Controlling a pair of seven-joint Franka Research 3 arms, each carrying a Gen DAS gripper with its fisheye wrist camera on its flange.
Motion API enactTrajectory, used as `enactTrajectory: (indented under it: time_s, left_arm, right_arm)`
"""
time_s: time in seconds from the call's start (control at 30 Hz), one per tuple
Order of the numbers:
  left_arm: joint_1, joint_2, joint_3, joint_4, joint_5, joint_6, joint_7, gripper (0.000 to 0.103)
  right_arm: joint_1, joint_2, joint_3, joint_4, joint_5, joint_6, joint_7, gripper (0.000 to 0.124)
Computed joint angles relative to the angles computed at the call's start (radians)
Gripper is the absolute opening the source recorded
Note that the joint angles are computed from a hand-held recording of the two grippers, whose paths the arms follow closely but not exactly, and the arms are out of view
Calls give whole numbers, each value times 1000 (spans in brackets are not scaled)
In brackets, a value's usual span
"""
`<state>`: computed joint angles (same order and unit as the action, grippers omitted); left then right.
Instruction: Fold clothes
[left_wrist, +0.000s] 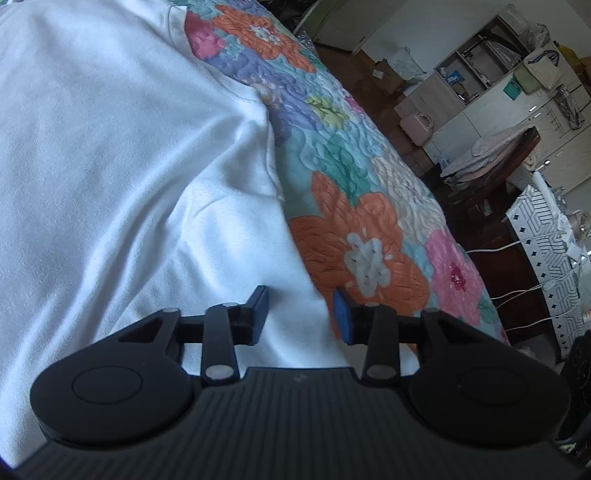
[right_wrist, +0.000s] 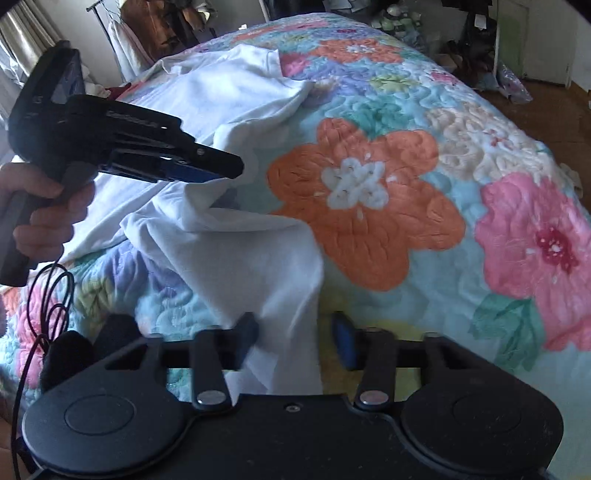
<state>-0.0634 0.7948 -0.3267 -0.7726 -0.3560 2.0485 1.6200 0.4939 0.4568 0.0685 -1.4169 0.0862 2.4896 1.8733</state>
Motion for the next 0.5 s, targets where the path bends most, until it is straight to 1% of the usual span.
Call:
enactTrajectory:
  time_s: [0.03,0.07,0.1,0.17,0.23,0.27,0.3,0.33,0.37,0.4,0.43,0.47,0.5]
  left_arm:
    - [-3,-9,7,-15,6,25,-4,2]
    - [2,-37,10,-62,4,79,0,2]
    - [12,-72,9,-120,-6,154,7,2]
    - [22,-100,7,-163,-21,266,-1,2]
    - [25,-86,0,-133,-31,317,-26,2]
    - [25,-74,-4,-113,-35,340,-37,2]
    - [21,-63,-6,-100,-34,366,-50,2]
    - [6,-52,5,-89,-18,398,-75,2]
    - [-17,-38,27,-72,17,426,-109,2]
    - [-36,-25,46,-58,55,434,-134,2]
    - [-50,-13,56,-45,90,424,-146,3]
    - [-59,-5,61,-38,121,407,-149,3]
    - [-63,-14,62,-62,144,412,-142,3]
  right_arm:
    - [-16,-8,18,-17,30,24,-29,7]
    - [-28,-19,33,-25,52,38,-66,7]
    - [-48,-29,54,-24,88,40,-118,7]
    - [-99,-54,105,-27,213,41,-223,7]
    - [-152,-69,154,-30,377,32,-324,7]
    - [-168,-77,161,-36,494,24,-394,7]
    - [-189,-77,179,-34,542,25,-402,7]
    - [-177,-76,161,-35,519,54,-351,7]
    - [-134,-76,109,-36,426,76,-280,7]
    - [-59,-72,22,-33,263,86,-185,7]
    - [17,-58,-66,-19,88,84,-94,7]
    - [67,-42,-120,-7,-81,87,-3,7]
    - [102,-25,-162,2,-190,92,52,8]
